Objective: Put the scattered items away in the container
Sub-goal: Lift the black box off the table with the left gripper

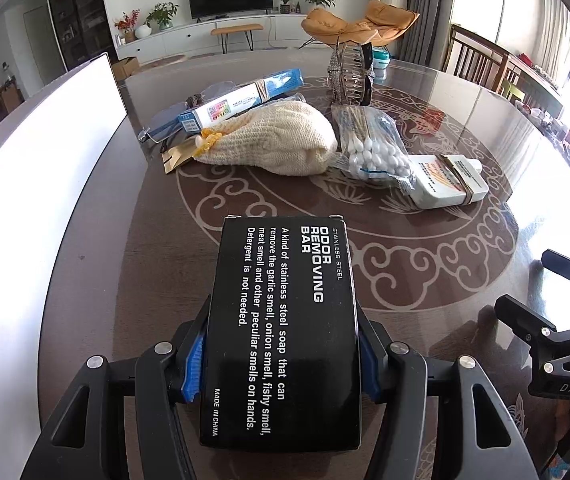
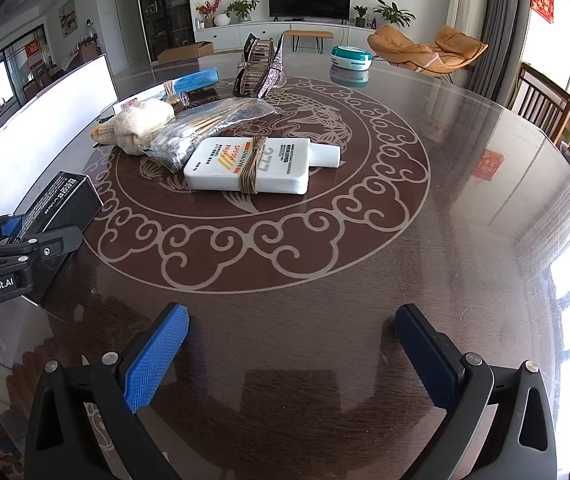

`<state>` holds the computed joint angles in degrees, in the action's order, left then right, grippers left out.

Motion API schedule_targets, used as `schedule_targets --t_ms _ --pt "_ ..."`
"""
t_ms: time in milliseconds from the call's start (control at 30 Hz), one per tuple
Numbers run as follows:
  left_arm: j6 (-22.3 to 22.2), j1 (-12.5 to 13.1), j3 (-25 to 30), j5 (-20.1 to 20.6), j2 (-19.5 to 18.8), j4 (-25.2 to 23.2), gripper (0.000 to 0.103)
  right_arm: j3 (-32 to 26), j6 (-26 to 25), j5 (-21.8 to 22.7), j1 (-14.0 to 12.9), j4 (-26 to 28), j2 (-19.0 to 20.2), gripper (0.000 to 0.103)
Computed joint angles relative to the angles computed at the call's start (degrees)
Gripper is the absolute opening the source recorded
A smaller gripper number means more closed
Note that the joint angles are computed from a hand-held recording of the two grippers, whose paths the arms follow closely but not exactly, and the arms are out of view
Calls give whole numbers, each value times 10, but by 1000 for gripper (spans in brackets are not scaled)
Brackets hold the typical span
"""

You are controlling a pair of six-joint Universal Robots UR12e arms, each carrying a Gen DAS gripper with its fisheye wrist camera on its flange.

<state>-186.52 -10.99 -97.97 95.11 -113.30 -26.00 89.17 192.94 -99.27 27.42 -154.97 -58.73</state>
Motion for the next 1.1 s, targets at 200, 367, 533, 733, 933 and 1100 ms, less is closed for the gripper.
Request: schedule_targets --t_ms 200,367,533,733,933,1100 --pt "-9 -2 -5 9 1 5 65 0 0 0 0 0 0 103" --pt "-27 4 -6 19 -1 5 95 0 0 0 0 0 0 103" --pt "-28 6 -14 20 -1 19 103 0 0 0 0 0 0 103" --pt "-28 6 -15 19 0 21 103 0 0 0 0 0 0 103" --pt "-29 6 -15 20 0 22 103 0 0 0 0 0 0 103" --pt "-29 6 -15 20 0 22 103 0 -1 0 0 0 0 103"
